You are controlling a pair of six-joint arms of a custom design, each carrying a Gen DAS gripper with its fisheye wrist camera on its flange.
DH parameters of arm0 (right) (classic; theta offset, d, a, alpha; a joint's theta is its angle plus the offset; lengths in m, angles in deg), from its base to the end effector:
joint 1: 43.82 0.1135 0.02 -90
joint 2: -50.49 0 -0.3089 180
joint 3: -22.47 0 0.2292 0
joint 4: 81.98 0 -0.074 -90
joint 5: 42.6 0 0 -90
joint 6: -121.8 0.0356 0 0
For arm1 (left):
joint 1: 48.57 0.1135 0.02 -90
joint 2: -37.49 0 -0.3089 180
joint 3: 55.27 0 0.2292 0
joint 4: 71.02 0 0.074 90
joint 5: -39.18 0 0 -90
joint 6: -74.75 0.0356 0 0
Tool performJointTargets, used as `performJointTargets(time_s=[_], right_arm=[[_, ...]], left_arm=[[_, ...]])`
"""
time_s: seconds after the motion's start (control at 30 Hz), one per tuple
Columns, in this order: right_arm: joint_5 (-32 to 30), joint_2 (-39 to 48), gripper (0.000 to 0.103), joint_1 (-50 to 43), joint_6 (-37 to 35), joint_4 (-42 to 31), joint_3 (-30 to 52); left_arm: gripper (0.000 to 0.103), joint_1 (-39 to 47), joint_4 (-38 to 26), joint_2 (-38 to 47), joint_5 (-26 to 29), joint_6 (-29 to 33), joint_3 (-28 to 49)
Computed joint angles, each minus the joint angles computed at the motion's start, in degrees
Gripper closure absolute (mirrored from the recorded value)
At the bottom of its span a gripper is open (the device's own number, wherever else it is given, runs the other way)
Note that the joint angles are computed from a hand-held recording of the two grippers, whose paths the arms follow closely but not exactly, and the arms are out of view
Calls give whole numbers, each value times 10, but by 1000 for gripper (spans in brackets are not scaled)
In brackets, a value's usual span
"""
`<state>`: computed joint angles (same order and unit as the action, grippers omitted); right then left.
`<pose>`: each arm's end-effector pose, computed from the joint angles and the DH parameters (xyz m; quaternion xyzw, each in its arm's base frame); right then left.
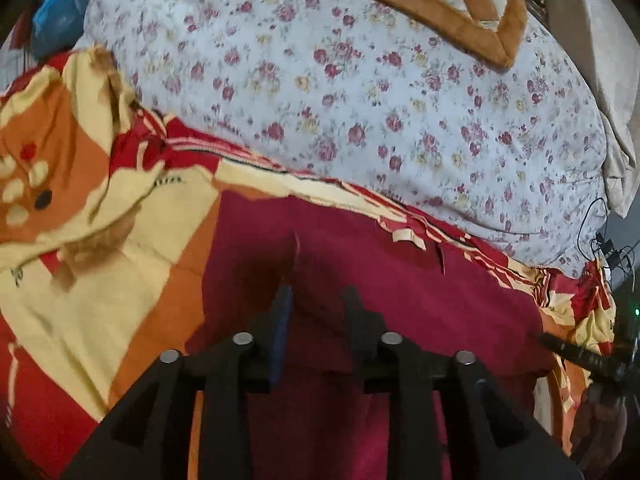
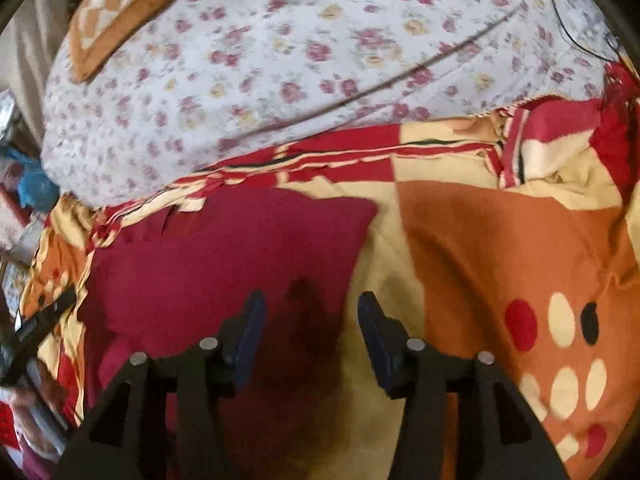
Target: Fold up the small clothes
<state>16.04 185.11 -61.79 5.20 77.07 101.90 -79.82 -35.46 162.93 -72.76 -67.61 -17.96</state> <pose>0.3794 -0.1036 0.0438 -0.1044 0.9506 0.2042 0.2092 0.2391 -0.1295 0.0511 -0.2303 0.9029 -0.0756 0.3549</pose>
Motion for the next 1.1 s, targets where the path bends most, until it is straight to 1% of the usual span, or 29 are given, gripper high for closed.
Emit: performJointTargets(time_s=[0.07, 0.1, 0.13, 0.17, 0.2, 0.23, 0.27, 0.3, 0.33, 0.37, 0.47, 0.53, 0.57, 0.7, 0.8, 0.83, 0.87, 0.97, 1.1], right_arm=[[39, -4, 53, 16, -13, 17, -23], [58, -4, 54, 21, -17, 34, -37], [80, -5, 58, 25, -29, 67, -59], [92, -6, 59, 26, -39, 91, -74], [100, -7, 59, 24, -46, 109, -85], [106, -10, 59, 21, -50, 118, -93], [106, -13, 59, 18, -52, 118, -95], [110, -26, 59, 17, -58, 122, -105], [111, -35, 59, 18, -59, 126, -112], [107, -52, 59, 16, -54, 127, -121], [76, -84, 59, 13, -31, 130, -128], [56, -98, 59, 23, -30, 128, -130], [57, -100, 59, 33, -32, 127, -129], [77, -67, 59, 72, -29, 122, -107], [128, -16, 59, 90, 5, 131, -73], [129, 7, 60, 89, 17, 123, -50], [114, 16, 60, 83, 23, 126, -43], [109, 10, 60, 78, 28, 112, -39], [91, -43, 59, 65, -2, 123, -96]], left_arm=[[87, 9, -32, 3, 4, 4, 24], [86, 10, -68, 12, -2, 8, 49], [86, 12, -95, 19, -6, 13, 66], [86, 13, -134, 32, -12, 14, 91], [86, 18, -156, 48, -7, 18, 108], [86, 22, -161, 59, 0, 23, 114], [86, 23, -164, 69, 5, 25, 118], [86, 21, -149, 74, 1, 26, 112], [86, 17, -143, 74, -7, 27, 107], [86, 12, -149, 73, -15, 28, 108], [86, 7, -155, 73, -23, 30, 112], [86, 8, -139, 79, -22, 30, 107], [86, 9, -134, 81, -22, 31, 106], [86, 11, -123, 83, -22, 36, 104], [86, 12, -117, 87, -23, 39, 105], [86, 12, -118, 88, -25, 40, 106], [86, 11, -119, 89, -27, 41, 107], [86, 8, -124, 90, -32, 41, 110], [86, 8, -119, 91, -34, 39, 108]])
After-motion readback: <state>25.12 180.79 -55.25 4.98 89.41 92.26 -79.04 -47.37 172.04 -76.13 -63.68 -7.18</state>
